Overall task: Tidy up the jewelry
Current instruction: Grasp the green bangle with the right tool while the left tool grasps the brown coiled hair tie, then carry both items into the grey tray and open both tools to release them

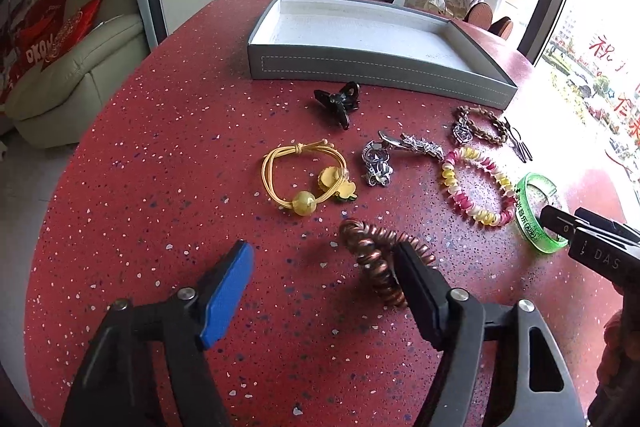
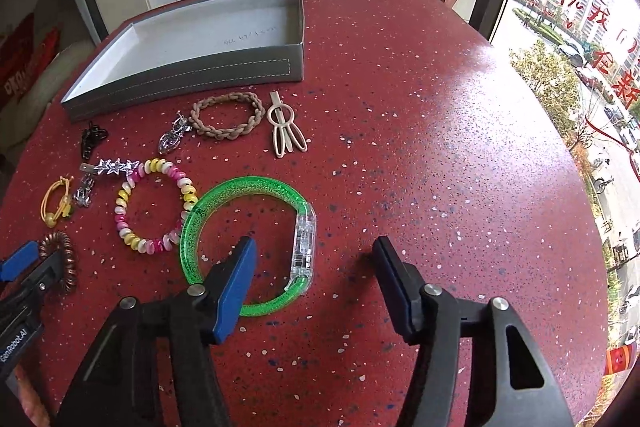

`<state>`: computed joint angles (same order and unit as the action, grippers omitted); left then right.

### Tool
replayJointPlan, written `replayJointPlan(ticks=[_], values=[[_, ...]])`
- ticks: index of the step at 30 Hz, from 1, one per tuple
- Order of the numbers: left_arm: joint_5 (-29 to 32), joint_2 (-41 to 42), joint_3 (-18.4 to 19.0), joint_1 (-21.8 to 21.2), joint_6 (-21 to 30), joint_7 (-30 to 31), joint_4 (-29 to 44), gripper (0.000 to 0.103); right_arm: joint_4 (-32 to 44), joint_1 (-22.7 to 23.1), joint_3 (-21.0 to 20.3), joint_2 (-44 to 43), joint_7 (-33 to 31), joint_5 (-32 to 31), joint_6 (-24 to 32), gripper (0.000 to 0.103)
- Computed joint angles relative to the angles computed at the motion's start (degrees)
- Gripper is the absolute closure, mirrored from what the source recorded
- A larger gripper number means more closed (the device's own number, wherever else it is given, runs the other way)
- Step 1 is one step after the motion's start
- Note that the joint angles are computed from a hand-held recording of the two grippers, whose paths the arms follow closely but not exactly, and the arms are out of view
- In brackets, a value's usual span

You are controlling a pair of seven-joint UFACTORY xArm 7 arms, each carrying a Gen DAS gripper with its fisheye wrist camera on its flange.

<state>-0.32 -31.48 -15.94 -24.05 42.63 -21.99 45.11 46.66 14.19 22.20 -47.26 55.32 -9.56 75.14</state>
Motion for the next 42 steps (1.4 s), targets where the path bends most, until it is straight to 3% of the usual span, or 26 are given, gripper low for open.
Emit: replayJointPlan(ticks=[1,3,5,6,13,19,29,36,42], values=[[0.3,-0.1,0.0,-0.2,-0.2,0.5,-0.1,0.027,0.2,0.1,0.1,0.1,0.0,0.1,0.1,0.052],[1.1,-0.2,-0.3,-0.4,-0.6,1.5,-0.2,0.05,0.2,0.3,0.4,0.2,0.2,0.2,-0.2,0.062],[0.7,-0.4,0.4,-0.9,-1.0,3.0,-0.3,0.061,0.5,0.5,0.6,0.3,0.3,0.2,0.0,0.085],[0.3,-0.3,0.7,-1.3,-1.3,3.8,-0.4,0.074,0.8,0.5,0.7,0.5,0.4,0.3,0.1,0.088],[-8.9,-2.4,6.5,-5.5,-3.1,13.5,-2.5,0.074,0.5,0.9,-0.2,-1.4,0.8,0.9,-0.6,0.091],[-13.9,-3.5,8.8,-5.5,-0.8,19.5,-0.4,0.074,2.6,-0.3,-2.4,-2.4,-1.1,2.0,-2.9,0.091],[-16.3,8.6,9.1,-1.7,2.6,26.7,17.6,0.074,14.3,-5.6,-5.0,9.6,-8.0,-0.8,-9.4,0.091],[-9.5,24.1,5.6,2.0,1.8,25.9,34.3,0.074,20.5,-7.2,-8.4,20.9,-11.2,-2.3,-14.9,0.091],[-2.3,38.7,4.9,1.7,4.4,21.8,48.1,0.074,23.5,-7.4,-10.6,29.0,-11.8,-3.8,-18.2,0.091]])
